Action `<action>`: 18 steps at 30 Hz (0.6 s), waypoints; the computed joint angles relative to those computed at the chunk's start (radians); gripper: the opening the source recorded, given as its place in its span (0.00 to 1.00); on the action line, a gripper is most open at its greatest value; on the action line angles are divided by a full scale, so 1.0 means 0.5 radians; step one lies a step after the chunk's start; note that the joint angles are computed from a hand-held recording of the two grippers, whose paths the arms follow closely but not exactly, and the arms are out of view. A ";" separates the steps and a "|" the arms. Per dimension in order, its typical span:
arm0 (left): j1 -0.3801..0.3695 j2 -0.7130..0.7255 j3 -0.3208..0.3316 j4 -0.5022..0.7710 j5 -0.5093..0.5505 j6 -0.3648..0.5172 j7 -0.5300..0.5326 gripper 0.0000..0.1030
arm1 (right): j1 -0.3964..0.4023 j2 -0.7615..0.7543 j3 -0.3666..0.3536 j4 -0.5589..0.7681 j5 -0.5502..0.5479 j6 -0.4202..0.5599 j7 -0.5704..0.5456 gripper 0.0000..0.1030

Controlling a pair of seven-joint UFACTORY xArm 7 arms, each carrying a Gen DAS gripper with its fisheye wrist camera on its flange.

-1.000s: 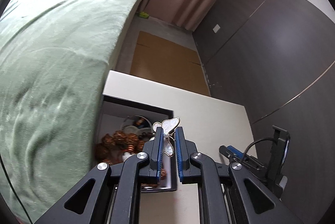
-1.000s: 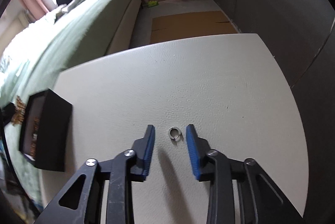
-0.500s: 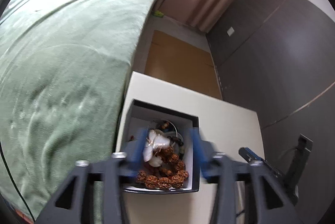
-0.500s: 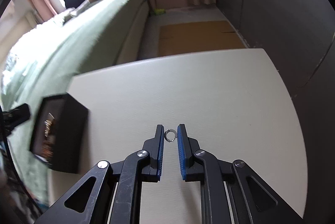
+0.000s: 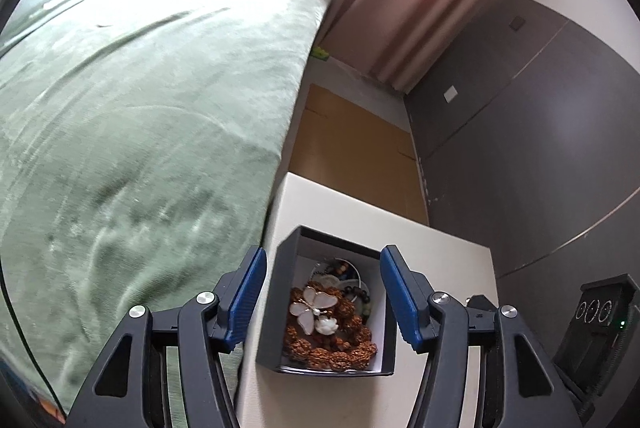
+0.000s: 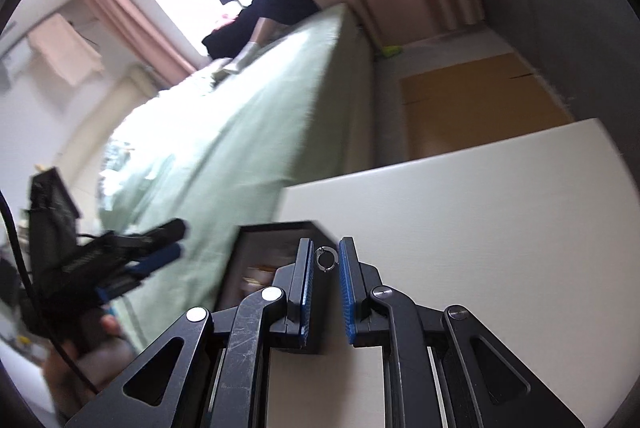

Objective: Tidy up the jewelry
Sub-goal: 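Open the left gripper over the box dropping the butterfly while the right drops the ring in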

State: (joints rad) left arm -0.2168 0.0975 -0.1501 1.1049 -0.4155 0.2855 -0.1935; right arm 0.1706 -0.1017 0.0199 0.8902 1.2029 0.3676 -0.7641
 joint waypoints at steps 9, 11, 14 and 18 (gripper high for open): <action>0.006 -0.066 0.026 -0.060 -0.008 -0.019 -0.015 0.59 | 0.015 0.072 0.073 0.087 0.306 0.014 -0.165 0.54; -0.001 -0.070 0.030 -0.064 0.026 -0.016 -0.037 0.59 | -0.003 0.059 0.056 0.068 0.239 0.024 -0.085 0.54; -0.012 -0.083 0.028 -0.076 0.052 -0.025 -0.060 0.59 | -0.028 0.027 0.033 0.035 0.163 0.031 0.001 0.54; -0.047 -0.108 0.028 -0.102 0.193 -0.039 -0.156 0.59 | -0.039 -0.055 0.016 -0.051 -0.066 -0.018 0.184 0.54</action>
State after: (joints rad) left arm -0.2403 0.0436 -0.1363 1.0538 -0.3189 0.2657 -0.2714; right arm 0.1513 -0.1293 0.0280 0.8646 1.1699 0.3587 -0.6723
